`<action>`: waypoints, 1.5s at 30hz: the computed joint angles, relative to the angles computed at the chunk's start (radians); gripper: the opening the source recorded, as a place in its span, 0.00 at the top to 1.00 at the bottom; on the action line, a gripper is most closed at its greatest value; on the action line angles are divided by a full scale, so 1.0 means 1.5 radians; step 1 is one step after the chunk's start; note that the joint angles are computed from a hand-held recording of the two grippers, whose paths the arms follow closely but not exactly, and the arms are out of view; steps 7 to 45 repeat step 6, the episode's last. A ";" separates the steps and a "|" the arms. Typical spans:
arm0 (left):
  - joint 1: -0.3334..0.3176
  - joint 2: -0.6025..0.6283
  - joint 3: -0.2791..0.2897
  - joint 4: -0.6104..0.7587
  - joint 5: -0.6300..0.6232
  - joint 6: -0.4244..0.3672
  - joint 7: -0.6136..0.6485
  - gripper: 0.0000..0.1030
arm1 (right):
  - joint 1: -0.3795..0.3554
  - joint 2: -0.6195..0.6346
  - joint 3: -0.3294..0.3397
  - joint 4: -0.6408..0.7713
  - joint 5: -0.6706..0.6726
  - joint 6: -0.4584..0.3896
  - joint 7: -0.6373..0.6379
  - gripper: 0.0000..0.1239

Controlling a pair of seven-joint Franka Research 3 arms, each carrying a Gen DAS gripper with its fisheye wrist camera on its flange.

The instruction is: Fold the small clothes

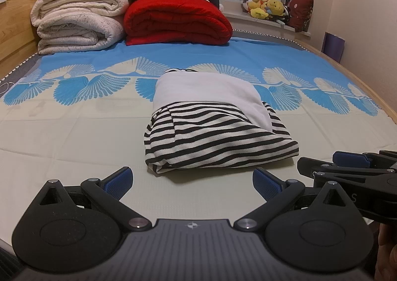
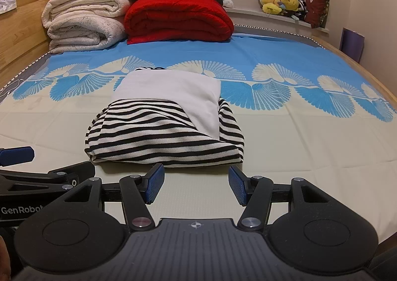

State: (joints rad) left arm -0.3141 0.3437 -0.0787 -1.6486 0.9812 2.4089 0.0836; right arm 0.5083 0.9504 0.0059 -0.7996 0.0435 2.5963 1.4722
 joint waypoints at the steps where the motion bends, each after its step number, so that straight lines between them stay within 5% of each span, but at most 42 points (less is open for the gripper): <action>1: -0.001 0.000 0.000 0.000 0.001 -0.001 0.000 0.00 | 0.000 0.000 0.000 0.000 0.000 0.000 0.000 0.52; 45: -0.001 0.003 0.002 0.002 0.006 -0.002 -0.001 0.00 | 0.001 0.004 -0.001 0.008 0.000 -0.005 0.000 0.52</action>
